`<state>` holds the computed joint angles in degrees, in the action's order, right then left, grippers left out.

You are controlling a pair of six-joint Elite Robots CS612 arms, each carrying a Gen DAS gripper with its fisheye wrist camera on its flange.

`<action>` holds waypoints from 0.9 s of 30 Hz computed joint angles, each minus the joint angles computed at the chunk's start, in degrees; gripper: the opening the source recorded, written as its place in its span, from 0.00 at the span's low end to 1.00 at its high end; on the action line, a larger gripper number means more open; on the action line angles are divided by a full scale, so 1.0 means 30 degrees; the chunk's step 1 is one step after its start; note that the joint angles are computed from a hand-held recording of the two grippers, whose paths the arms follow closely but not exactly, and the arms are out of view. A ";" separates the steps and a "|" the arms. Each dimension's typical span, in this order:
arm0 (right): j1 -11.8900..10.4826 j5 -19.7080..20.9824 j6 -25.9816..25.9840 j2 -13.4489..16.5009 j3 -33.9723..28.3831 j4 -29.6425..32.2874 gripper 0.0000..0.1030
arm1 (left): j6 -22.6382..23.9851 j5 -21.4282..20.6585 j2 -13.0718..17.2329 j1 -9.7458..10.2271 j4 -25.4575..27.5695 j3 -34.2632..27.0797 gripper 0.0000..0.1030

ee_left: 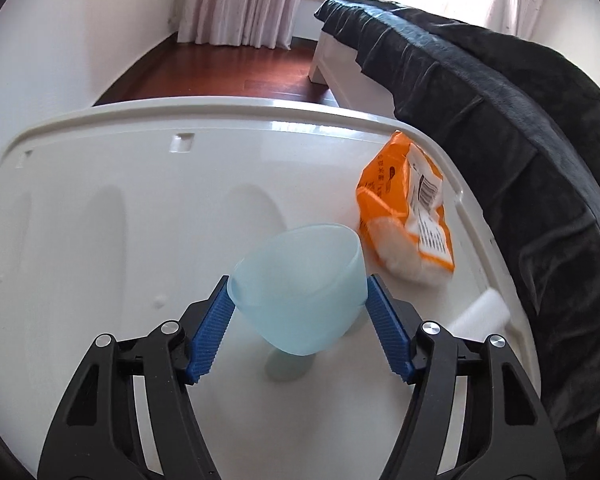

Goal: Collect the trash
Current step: 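Grasp the red-white paper wrapper with the right tool while the left tool grasps the light blue bowl, then drop the blue bowl and paper wrapper into the bin, opening both tools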

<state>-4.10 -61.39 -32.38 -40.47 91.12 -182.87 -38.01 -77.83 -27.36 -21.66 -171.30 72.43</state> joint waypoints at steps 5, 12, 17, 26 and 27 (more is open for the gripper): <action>0.0107 0.0279 -0.0203 -0.0196 0.0321 -0.0137 0.08 | 0.0245 0.1262 -0.1674 -0.0331 -0.2032 0.3182 0.63; 0.0318 0.1198 -0.0508 -0.1077 0.1967 -0.0014 0.08 | -0.0378 0.3013 -0.4813 -0.1263 -0.4373 0.9109 0.63; 0.0547 0.0949 -0.1801 -0.1869 0.4162 0.1331 0.08 | -0.1312 0.2977 -0.6178 -0.2130 -0.5070 1.2525 0.63; 0.0873 -0.1086 -0.2908 -0.2164 0.6052 0.3686 0.08 | -0.3498 0.1919 -0.6349 -0.3038 -0.5254 1.4923 0.63; 0.0898 -0.1240 -0.2872 -0.2097 0.6038 0.3781 0.08 | -0.3653 0.1914 -0.6304 -0.3141 -0.5278 1.4996 0.63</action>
